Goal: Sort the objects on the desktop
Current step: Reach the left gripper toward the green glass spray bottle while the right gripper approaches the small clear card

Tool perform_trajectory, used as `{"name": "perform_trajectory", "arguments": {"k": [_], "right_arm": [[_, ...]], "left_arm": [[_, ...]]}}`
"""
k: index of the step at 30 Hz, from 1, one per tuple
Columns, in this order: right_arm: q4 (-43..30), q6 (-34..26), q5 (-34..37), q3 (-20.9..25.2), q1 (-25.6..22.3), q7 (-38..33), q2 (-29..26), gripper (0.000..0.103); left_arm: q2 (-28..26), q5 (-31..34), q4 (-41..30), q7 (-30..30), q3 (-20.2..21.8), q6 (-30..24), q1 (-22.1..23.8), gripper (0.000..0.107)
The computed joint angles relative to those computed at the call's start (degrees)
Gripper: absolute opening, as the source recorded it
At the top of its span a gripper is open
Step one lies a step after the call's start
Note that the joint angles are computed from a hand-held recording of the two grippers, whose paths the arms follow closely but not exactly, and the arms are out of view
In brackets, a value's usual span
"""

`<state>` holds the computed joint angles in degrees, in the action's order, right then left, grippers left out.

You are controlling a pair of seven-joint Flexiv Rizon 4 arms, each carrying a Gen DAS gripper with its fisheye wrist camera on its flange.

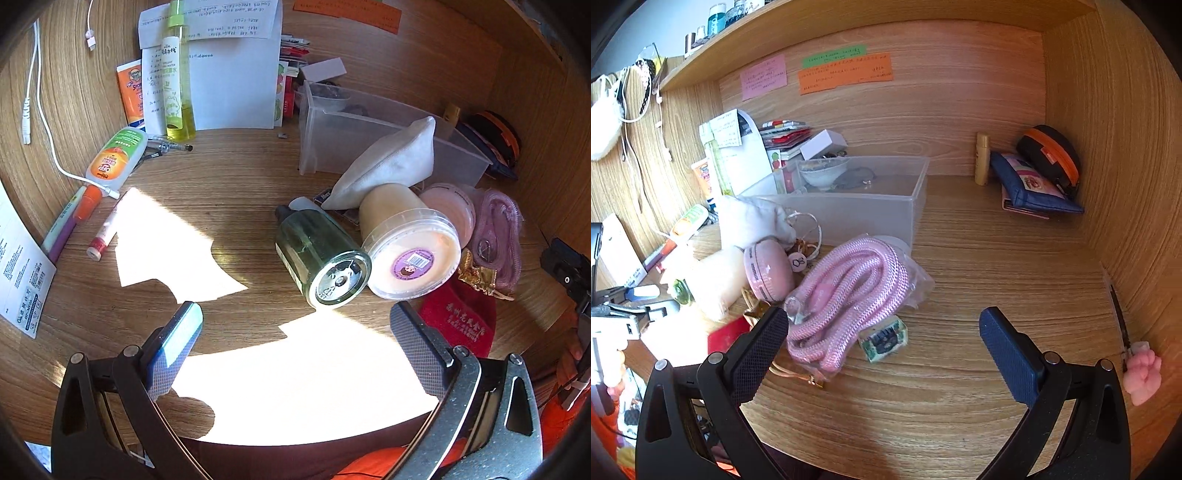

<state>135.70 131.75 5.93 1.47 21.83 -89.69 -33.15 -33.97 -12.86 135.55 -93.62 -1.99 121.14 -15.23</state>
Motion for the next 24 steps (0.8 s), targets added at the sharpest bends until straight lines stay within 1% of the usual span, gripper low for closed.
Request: {"name": "perform_trajectory", "arguments": {"k": [3,5,7,10,12,14,16,18,20,22,24], "right_arm": [[-0.23,-1.59,2.62,-2.29,3.17,-2.28,-0.89,0.101],[-0.72,-2.66,4.4,-3.53,4.94,-3.26,-1.54,0.097],[-1.2,-3.75,5.16,-4.04,5.55,-3.45,-2.0,0.091],[-1.44,-4.12,2.87,-2.34,2.91,-2.31,-2.15,0.09],[-1.13,-3.95,2.6,-2.36,2.77,-2.31,-1.97,0.09],[-0.74,-3.6,3.31,-3.16,3.69,-3.08,-1.7,0.087],[-0.62,-3.43,5.65,-5.09,6.18,-4.72,-1.62,0.083],[-0.72,-3.73,7.85,-6.54,8.18,-6.0,-1.55,0.082],[-0.69,-4.1,7.8,-6.39,7.92,-6.57,-1.37,0.081],[-0.99,-5.22,7.17,-6.11,7.2,-6.68,-1.24,0.079],[-1.51,-6.63,6.71,-5.97,6.71,-6.34,-1.29,0.079]], "left_arm": [[-0.84,-0.83,-0.31,-0.32,0.36,0.6,-0.66,0.102],[-1.29,-1.77,-0.65,-0.35,0.75,0.74,-1.49,0.092],[-1.76,-2.78,-1.39,0.27,1.24,0.23,-2.45,0.089],[-2.82,-4.23,-2.65,1.32,2.03,-0.03,-3.9,0.089],[-3.38,-6.46,-3.29,2.19,3.3,0.0,-5.89,0.089],[-3.75,-6.75,-3.61,2.47,3.0,0.33,-5.67,0.089],[-4.01,-6.39,-3.83,2.29,2.31,0.68,-4.74,0.088],[-4.04,-5.62,-3.61,1.87,1.65,1.22,-3.62,0.088],[-3.89,-5.46,-3.26,1.66,1.63,1.61,-3.16,0.088],[-3.78,-6.91,-2.83,2.17,2.83,1.86,-4.27,0.086],[-3.54,-7.76,-2.19,2.64,3.4,1.89,-4.44,0.085]]}}
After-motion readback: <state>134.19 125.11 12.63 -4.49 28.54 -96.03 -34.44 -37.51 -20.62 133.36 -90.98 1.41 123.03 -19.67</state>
